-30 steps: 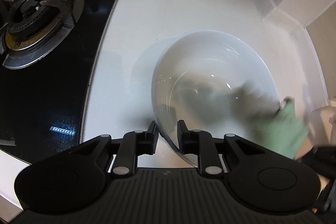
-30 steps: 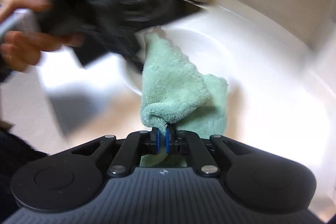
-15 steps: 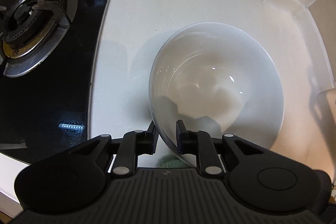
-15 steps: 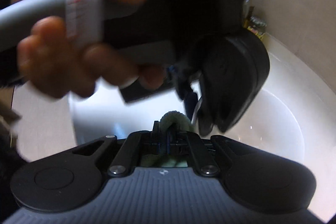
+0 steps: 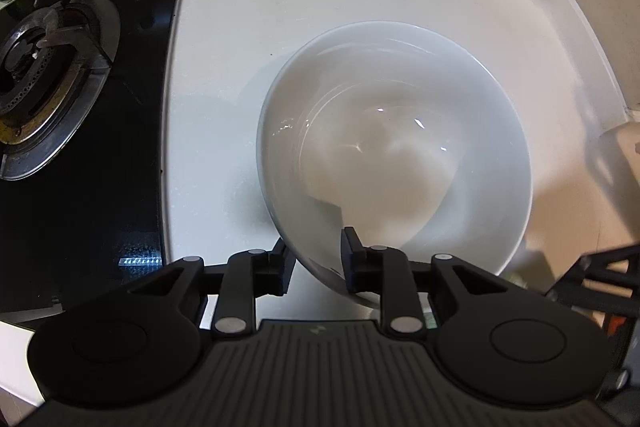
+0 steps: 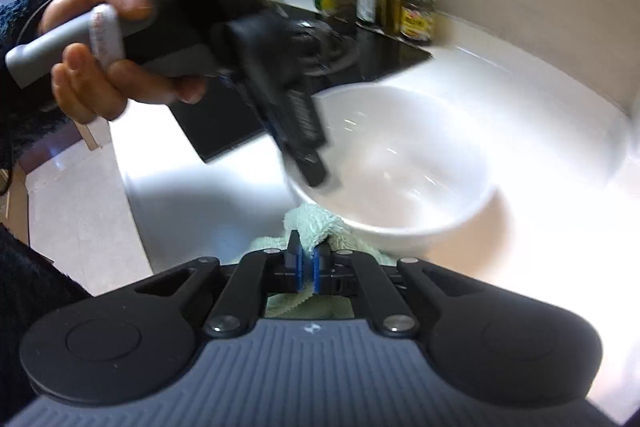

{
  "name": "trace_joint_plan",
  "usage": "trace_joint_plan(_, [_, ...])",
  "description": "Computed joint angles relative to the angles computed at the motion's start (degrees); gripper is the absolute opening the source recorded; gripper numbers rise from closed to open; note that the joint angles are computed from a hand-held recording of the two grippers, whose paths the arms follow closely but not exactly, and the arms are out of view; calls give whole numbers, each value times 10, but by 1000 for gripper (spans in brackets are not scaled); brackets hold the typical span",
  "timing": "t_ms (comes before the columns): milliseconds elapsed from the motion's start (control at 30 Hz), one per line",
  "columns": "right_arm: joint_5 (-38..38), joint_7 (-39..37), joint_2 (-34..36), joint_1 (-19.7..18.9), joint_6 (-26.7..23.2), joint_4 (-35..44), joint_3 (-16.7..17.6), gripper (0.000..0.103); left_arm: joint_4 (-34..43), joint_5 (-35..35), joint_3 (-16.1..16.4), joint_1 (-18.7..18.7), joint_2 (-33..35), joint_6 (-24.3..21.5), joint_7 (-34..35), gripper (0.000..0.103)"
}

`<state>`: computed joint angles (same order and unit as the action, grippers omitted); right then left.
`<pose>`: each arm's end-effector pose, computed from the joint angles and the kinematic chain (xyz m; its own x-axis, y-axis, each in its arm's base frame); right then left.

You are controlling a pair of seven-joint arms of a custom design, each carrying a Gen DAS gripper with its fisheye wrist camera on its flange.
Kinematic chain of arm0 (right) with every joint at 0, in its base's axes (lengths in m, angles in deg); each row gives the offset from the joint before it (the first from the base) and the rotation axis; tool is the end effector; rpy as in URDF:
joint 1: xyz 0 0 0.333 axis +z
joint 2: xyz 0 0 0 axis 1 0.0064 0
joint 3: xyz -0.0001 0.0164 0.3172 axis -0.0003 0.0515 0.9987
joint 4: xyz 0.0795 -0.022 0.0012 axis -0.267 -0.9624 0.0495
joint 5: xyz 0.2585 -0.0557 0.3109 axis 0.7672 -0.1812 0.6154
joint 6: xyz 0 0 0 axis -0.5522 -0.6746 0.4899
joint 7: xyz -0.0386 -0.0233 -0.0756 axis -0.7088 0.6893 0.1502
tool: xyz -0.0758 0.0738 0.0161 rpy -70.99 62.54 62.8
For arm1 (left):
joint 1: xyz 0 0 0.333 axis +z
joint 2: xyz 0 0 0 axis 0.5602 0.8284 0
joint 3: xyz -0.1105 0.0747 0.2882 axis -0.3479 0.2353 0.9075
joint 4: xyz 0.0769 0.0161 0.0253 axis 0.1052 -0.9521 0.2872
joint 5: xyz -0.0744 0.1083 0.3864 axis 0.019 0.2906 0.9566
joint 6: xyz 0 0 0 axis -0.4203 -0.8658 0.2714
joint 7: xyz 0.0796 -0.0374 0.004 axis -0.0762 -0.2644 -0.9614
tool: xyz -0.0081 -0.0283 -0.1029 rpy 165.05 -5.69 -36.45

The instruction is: Clean bowl

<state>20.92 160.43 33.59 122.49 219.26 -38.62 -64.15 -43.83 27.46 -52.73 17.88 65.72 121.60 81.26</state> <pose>0.5582 0.5029 0.4073 0.6163 -0.7856 -0.0553 -0.5985 -0.4216 -0.6812 0.7214 -0.3083 0.4047 -0.4241 -0.8922 0.1556 -0.8964 0.3890 -0.2126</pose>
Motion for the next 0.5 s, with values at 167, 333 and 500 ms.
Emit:
trace_joint_plan(167, [-31, 53, 3, 27, -47, 24, -43, 2, 6, -9, -4, 8, 3, -4, 17, 33])
trace_joint_plan(333, [-66, 79, 32, 25, -81, 75, -69, 2, 12, -5, -2, 8, 5, -7, 34, 33])
trace_joint_plan(500, [-61, 41, 87, 4, -108, 160, -57, 3, 37, -4, -2, 10, 17, -20, 53, 33])
